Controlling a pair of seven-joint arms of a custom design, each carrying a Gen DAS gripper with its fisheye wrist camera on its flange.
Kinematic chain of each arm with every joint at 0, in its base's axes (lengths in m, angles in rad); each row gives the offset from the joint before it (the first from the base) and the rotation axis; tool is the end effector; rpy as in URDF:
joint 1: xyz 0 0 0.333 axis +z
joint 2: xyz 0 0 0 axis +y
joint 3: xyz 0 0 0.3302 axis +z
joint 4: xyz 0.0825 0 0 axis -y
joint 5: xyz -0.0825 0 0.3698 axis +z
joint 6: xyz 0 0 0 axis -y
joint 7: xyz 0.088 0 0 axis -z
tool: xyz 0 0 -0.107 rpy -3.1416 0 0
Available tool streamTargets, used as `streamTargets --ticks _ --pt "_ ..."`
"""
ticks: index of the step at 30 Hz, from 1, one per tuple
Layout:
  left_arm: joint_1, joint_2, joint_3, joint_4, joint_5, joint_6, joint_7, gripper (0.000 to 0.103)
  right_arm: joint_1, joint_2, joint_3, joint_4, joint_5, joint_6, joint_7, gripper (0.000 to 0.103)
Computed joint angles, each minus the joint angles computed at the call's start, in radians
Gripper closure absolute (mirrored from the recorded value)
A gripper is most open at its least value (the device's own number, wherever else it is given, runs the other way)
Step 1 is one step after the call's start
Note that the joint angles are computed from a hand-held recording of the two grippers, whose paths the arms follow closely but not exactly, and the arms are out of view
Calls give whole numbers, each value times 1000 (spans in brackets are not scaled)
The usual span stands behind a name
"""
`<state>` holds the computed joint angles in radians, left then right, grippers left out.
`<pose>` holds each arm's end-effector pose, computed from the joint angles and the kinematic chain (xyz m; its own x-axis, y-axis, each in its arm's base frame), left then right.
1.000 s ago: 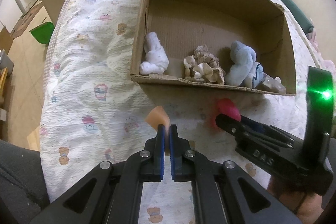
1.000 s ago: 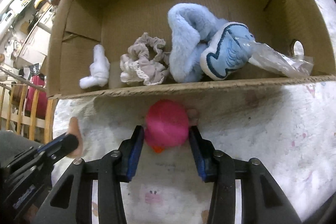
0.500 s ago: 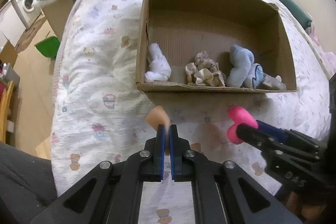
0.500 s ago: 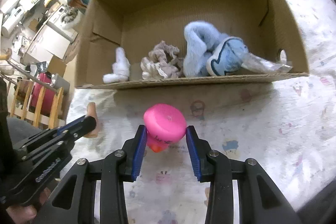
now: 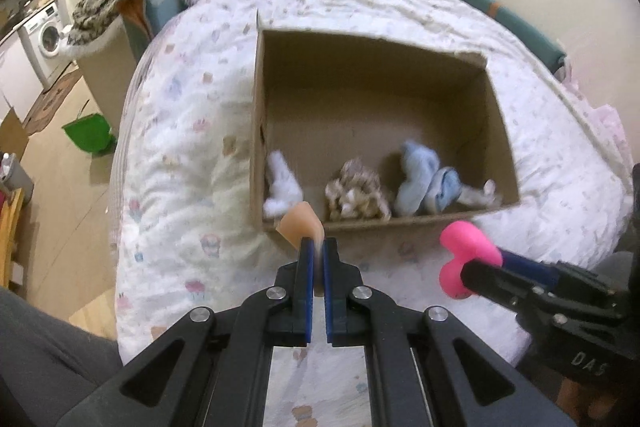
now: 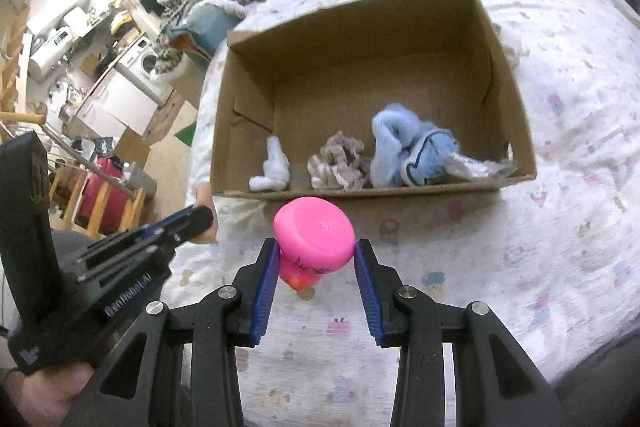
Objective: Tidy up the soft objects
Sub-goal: 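Carry the pink duck and tan foam piece into the box with both grippers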
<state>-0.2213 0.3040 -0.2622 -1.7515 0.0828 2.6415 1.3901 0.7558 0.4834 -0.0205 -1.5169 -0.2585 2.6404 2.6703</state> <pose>0.6050 -0.2976 0.4898 -0.3502 -0.9308 0.1050 -0.7987 0.2382 -0.5526 0.5358 0.4976 0.4740 -0.0529 -0.9163 -0.3970 -0.8434 0.2539 -0.4735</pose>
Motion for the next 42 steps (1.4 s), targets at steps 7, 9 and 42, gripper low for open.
streamTargets --ticks 7,9,42 --pt "6 44 -13 109 -21 0 63 99 3 -28 -36 -14 -67 27 28 63" --pt "1 60 -11 142 -15 -3 72 99 -6 -35 -40 -16 -79 30 28 63" --pt "-58 343 16 471 41 -173 84 98 -108 33 -42 39 -46 -129 32 62"
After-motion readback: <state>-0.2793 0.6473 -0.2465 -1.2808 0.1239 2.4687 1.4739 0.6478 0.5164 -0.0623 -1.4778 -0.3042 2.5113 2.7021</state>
